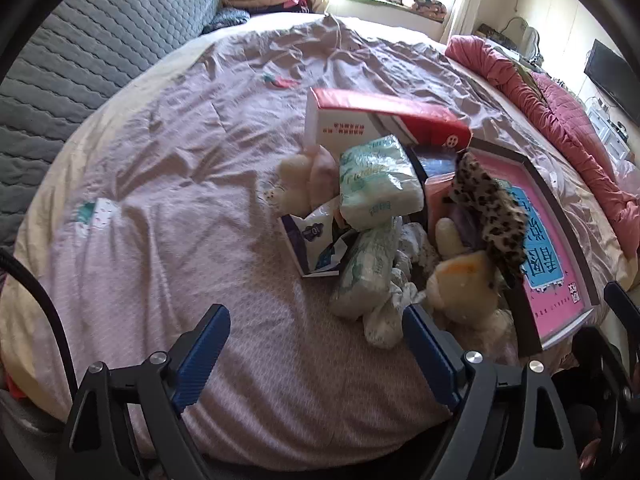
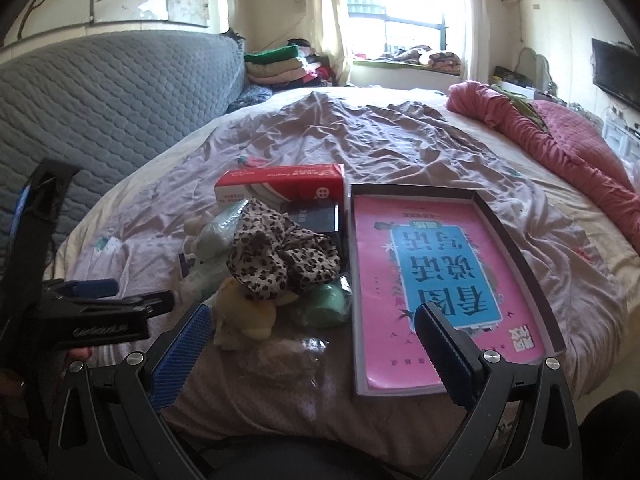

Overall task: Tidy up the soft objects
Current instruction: 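Grasp the wrapped white-green pad with the left gripper while the right grasps the leopard scrunchie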

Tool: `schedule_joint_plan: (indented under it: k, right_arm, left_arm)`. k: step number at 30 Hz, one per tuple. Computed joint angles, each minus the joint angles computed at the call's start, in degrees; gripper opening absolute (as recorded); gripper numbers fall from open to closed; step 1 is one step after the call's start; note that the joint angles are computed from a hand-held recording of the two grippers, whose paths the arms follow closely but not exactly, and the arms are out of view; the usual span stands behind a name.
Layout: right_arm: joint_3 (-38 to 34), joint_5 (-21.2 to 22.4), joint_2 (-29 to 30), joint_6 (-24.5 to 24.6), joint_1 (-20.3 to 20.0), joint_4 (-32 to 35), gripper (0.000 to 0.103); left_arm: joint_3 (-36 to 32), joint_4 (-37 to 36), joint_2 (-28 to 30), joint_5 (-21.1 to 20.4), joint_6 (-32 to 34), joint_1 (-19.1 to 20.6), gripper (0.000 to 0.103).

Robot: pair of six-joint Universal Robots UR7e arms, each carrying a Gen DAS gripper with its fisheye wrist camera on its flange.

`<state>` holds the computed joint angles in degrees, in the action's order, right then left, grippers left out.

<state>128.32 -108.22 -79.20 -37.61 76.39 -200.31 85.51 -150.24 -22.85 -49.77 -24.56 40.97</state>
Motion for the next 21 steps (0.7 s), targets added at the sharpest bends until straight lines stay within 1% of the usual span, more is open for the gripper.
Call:
schedule_joint_plan:
  k: [2,3,6,8,9,10,11,12,15,16,17,18,19,20,21]
  right_arm:
    - [-1.22,0.22,1.17,-0.51,0.11,0.01,0.101]
    - [-1.53,0.58,1.38,-0.25,0.11,0.11,0.101]
    - [-3.30,2.07,2.50,-0.37,0.24,0.73,0.101]
    - [-4.95,1.93,3.67,-1.39,0.70,1.65,0.101]
    - [-5.59,1.31,4.28,-2.00,1.02,1.90,0.101]
    - [-6.72,0.09,5.22,-2.73,1.50,2.75,0.101]
    - [-7.54,-0.54,5.91,-3.24,1.75,3.35,0.101]
    - [-8.18,-0.62,6.57,-3.42,1.94,3.72,0.101]
    - [-10.68,-3.11,9.38,-4.57,2.84,3.19,0.099]
    - [-11.38,-3.88,10.08,-4.83,2.95,3.07,0.098]
    - [-12.01,-4.49,10.73,-5.02,3.04,2.98,0.092]
    - [-12.57,-4.80,11.22,-4.95,3.00,3.12,0.079]
    - [-13.29,-4.76,11.41,-4.41,2.77,4.63,0.068]
    - [-13.83,-4.79,11.31,-3.68,2.59,6.69,0.049]
    - [-14.63,-5.08,11.21,-2.53,2.34,9.93,0.041]
  left_arm:
    - [-1.30,0.84,0.81,-0.24,0.49,0.49,0.079]
    - [-2.14,1.34,1.26,-0.88,0.93,0.89,0.077]
    - [-3.65,1.84,2.05,-2.12,2.01,1.73,0.076]
    - [-4.28,1.68,2.34,-3.20,2.80,2.15,0.075]
    - [-4.67,1.36,2.58,-3.62,3.35,2.31,0.075]
    - [-4.99,1.19,2.82,-3.79,3.83,2.40,0.074]
    - [-5.21,1.03,2.98,-3.97,4.20,2.50,0.070]
    - [-5.59,1.38,3.13,-4.70,4.49,2.71,0.069]
    - [-6.16,1.49,3.34,-6.03,4.63,3.21,0.065]
    - [-6.09,0.93,3.35,-6.76,5.00,3.34,0.061]
    - [-6.22,0.78,3.40,-7.41,5.15,3.52,0.056]
    - [-6.43,0.71,3.48,-8.22,5.39,3.72,0.053]
    - [-6.54,0.50,3.59,-8.82,5.72,3.83,0.049]
    - [-6.69,0.55,3.71,-9.07,6.00,3.88,0.043]
    - [-6.73,0.38,3.79,-9.53,6.31,3.85,0.039]
